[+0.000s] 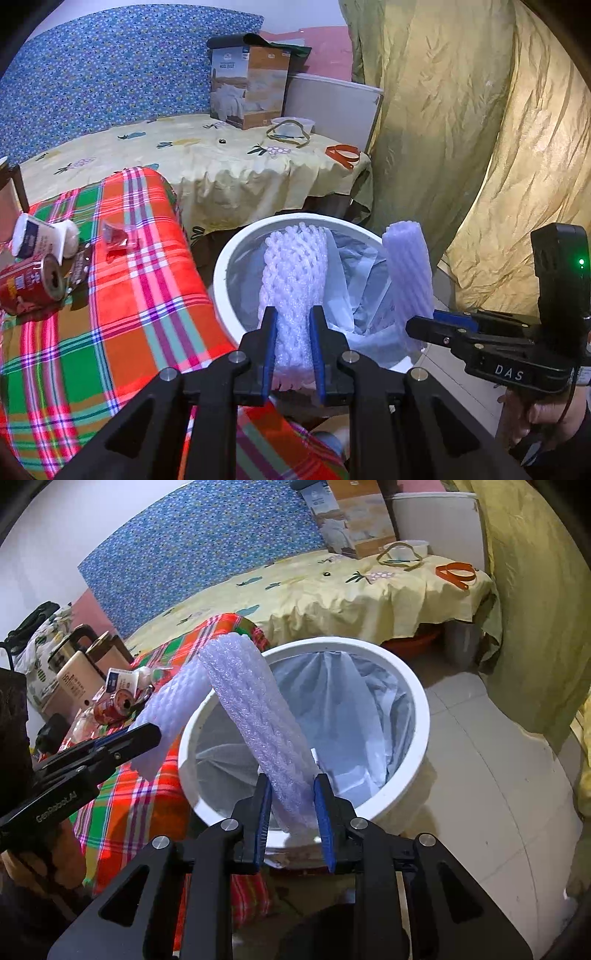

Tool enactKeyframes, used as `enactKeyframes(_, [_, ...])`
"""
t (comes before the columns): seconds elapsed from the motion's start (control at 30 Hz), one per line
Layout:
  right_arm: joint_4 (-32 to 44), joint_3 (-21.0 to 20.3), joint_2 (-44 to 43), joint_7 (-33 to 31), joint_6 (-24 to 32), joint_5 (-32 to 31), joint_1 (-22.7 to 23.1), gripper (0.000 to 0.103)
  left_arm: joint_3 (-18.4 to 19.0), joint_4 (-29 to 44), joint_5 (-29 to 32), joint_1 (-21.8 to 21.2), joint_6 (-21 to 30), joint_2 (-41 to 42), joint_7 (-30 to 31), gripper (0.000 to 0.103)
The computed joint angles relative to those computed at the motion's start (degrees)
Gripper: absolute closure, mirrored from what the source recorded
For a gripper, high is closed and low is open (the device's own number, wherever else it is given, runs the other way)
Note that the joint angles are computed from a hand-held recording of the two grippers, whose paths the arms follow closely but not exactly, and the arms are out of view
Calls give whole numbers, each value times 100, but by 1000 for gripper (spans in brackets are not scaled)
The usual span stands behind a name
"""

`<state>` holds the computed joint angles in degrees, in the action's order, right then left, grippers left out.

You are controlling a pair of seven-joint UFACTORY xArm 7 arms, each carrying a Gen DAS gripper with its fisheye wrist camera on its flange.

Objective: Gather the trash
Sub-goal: 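Carry both foam nets over the bin and release them with both grippers, then return both grippers to the table toward the Coca-Cola bottle and red can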

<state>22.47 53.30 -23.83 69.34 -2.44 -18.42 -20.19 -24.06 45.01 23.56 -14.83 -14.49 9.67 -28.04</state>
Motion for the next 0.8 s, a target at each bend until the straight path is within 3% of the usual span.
enactKeyframes(0.17, [1, -21, 28, 48, 48, -10, -15, 74, -104, 151, -38, 54, 49, 170, 55, 82])
enactKeyframes(0.3, [-2, -75, 54, 115, 86, -31, 0, 71, -266, 226, -60, 211, 83, 259, 66, 62])
enactKeyframes(0.37, [-32, -80, 12, 173, 79, -47, 5, 70, -563, 227, 99, 540, 62, 301, -52, 62])
enactKeyframes(0.57, [-96, -182, -154, 266, 78, -47, 156, 66, -915, 94, 491, 1023, -23, 216, -457, 62])
enactKeyframes(0.7, [-107, -130, -209, 308, -31, -15, 140, 65, -1011, -57, 936, 1268, -60, 67, -964, 62])
enactKeyframes(0.8, [-112, 12, -288, 307, -143, 67, 70, 65, -805, -237, 1103, 1178, -129, -141, -1242, 62])
